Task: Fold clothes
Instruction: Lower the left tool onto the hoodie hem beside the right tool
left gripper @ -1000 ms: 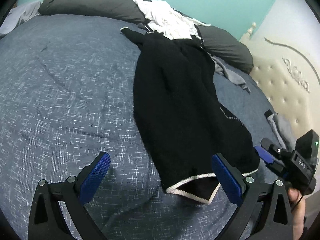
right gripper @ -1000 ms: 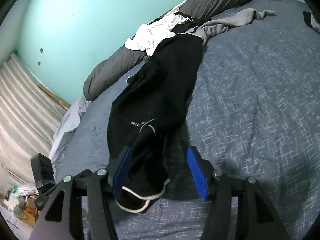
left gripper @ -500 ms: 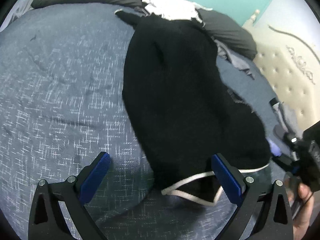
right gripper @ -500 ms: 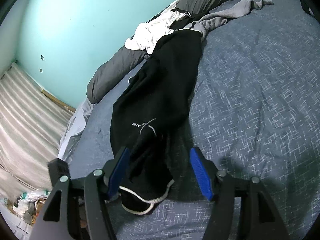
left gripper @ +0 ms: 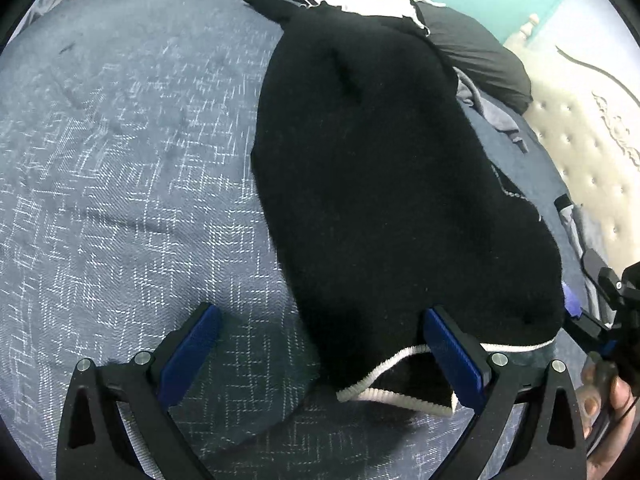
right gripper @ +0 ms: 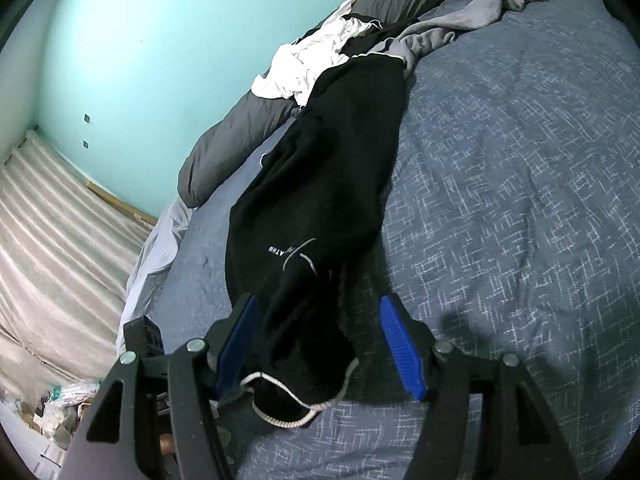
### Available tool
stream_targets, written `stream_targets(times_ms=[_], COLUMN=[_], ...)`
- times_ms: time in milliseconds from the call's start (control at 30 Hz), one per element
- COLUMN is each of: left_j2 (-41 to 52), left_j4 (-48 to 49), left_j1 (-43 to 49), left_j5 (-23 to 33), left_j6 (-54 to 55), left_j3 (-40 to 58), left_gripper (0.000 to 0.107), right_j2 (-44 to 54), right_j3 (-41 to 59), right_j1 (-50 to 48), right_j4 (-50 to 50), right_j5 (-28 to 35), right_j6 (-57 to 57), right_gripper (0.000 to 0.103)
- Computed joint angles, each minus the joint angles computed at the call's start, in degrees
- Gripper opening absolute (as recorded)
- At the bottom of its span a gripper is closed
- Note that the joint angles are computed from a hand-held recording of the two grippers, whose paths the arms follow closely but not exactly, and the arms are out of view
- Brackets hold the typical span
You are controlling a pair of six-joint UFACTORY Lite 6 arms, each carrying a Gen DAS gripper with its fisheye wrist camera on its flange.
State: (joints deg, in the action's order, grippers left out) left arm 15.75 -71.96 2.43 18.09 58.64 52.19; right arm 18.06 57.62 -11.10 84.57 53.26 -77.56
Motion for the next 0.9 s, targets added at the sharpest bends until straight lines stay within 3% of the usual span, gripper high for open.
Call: stream_targets(times_ms=[533,733,900], left_j2=[1.6,1.3,-1.1], left_j4=[-6.8,-14.6,-13.1], left_j1=[-1.4,-1.2,-1.5], left_j5=[-1.5,-1.0,-1.1], left_j6=[6.5,13.4,10.8], left_j3=[-1.1,-2.3,-4.0], left_gripper=[0.102,0.102,0.102], right_j2=[-0.3,-0.2,-0.2], right_j3=[-0.3,-0.4,-0.3], right_j1=[0.1,0.1,0.1], right_j4=[0.4,0.5,0.7], right_j5=[0.3,0.3,0.3], right_j6=[0.3,0.5,0.4], right_gripper=[0.065,0.065,0.065])
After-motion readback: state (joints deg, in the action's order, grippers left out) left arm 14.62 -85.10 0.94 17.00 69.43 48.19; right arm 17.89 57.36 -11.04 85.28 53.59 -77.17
